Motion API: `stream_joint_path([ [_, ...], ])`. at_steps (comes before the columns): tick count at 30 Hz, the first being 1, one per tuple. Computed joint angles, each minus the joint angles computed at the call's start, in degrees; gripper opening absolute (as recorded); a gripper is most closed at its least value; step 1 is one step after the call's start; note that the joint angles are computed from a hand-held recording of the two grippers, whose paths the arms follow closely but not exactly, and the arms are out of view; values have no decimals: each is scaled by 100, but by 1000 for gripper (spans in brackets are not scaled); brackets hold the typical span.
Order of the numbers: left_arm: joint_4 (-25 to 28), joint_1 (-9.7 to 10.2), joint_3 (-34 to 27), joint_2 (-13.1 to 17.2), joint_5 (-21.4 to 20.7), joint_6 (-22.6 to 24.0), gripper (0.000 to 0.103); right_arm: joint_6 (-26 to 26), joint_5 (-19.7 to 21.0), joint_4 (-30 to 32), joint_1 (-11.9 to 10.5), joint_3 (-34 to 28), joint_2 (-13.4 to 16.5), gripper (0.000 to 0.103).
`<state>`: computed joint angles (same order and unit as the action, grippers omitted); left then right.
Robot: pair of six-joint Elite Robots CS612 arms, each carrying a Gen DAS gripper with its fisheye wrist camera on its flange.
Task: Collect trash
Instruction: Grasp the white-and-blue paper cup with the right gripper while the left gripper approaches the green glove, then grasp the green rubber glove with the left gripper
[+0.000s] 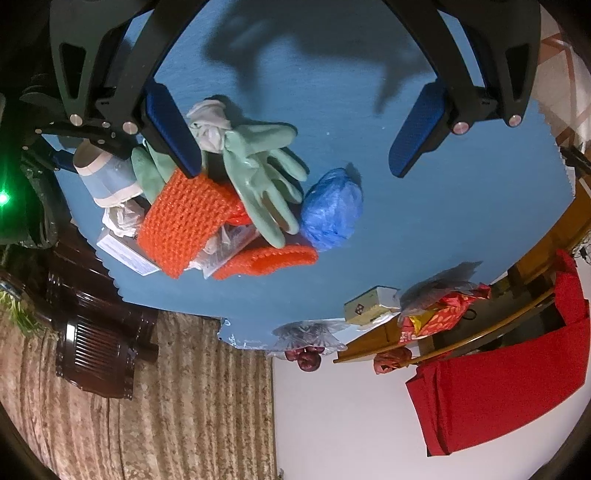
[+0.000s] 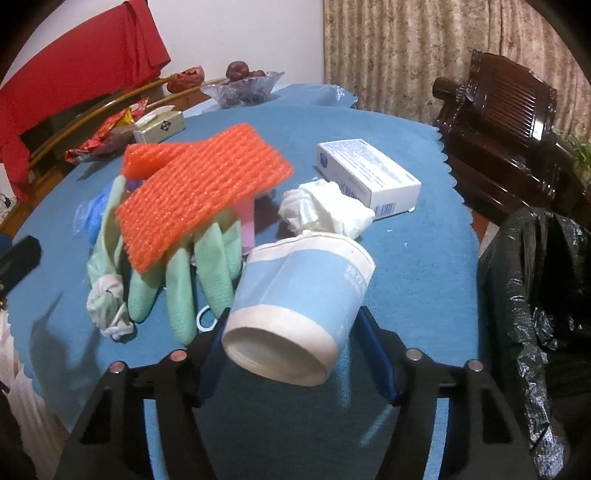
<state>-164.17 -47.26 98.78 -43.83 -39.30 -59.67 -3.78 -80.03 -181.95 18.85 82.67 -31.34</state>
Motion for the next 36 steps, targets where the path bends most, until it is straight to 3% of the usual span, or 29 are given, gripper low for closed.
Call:
stream_joint_path([
  [5, -108, 0, -136, 126, -72, 137, 97, -53, -113, -192, -4, 82, -55, 60],
  [7, -116, 3, -197, 167, -145, 176, 93, -88, -163, -271, -9, 120, -80, 60],
  [11, -209, 59, -348, 297, -393, 311, 78, -66, -195, -314, -37, 146, -120, 60],
  [16, 79, 161, -520, 418, -783, 128, 75, -43, -189, -352, -58, 176, -147, 60],
  [18, -173, 203, -493, 447, -1005, 188, 66, -76, -183, -361, -61, 191, -158, 60],
  [19, -542, 228, -437, 468, -1170, 311, 61, -105, -178, -372, -61, 206, -166, 60],
  [21, -987, 263, -369, 482, -1418, 506, 46, -141, -169, -387, -62, 228, -182, 60],
  [25, -1350, 274, -222, 438, -1627, 572, 34, -112, -106, -446, -72, 305, -222, 60],
  [32, -1575, 206, 63, 235, -1544, 439, 16, -89, 17, -707, -82, 442, -327, 60],
  [36, -1763, 130, 184, 104, -1319, 574, 14, -42, 112, -923, -109, 537, -414, 60],
])
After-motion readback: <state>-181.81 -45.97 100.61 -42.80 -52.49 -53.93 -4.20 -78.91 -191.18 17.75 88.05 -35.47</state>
